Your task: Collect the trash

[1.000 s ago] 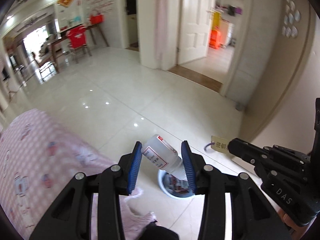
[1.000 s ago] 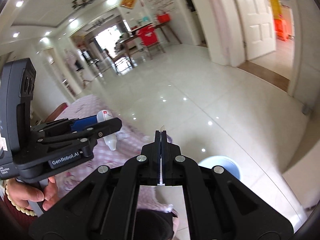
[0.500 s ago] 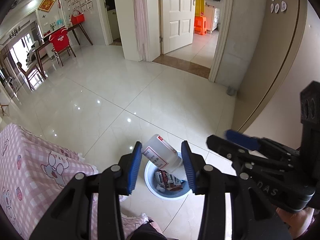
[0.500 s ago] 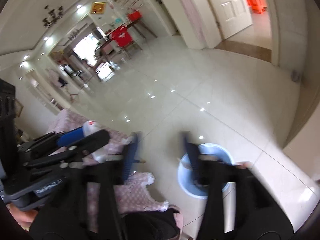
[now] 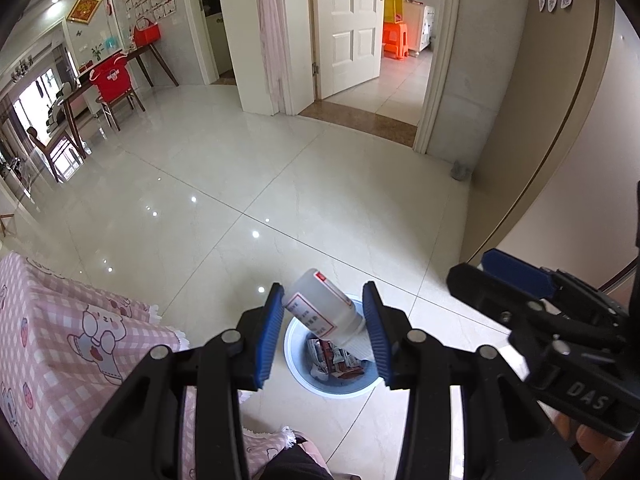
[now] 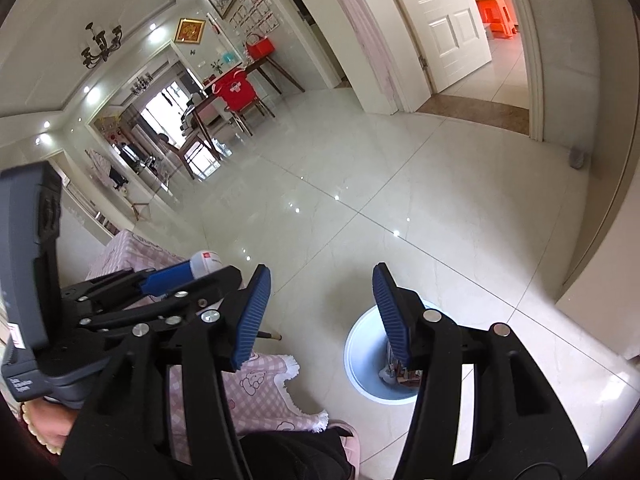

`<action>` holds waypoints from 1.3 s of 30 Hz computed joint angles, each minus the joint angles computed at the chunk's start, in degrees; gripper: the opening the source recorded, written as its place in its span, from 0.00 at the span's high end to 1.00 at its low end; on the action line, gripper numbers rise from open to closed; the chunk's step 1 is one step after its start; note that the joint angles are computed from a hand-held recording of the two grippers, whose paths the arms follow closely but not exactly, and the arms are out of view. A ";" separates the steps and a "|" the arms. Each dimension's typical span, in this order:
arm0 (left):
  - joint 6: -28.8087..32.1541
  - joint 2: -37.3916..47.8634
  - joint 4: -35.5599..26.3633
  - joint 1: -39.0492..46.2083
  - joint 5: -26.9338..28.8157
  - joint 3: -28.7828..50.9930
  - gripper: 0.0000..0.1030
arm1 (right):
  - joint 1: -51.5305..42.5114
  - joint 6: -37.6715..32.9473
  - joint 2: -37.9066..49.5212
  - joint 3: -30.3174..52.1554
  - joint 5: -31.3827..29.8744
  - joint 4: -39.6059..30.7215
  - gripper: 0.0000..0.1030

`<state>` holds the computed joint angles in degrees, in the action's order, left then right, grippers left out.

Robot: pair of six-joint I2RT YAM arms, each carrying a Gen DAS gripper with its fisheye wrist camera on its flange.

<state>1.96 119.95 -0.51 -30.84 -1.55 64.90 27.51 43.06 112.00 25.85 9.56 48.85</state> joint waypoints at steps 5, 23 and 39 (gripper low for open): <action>0.27 1.22 -0.89 -0.42 0.16 2.00 0.62 | 0.88 0.50 -2.11 -1.43 5.15 -0.52 0.48; -4.44 -9.27 -2.82 2.07 -0.97 -4.52 0.20 | 6.58 0.66 -12.75 -4.25 15.50 -7.68 0.44; -4.25 -65.01 -16.62 5.68 -14.40 -26.62 0.10 | 32.62 -0.80 -33.24 6.63 37.52 -37.87 0.19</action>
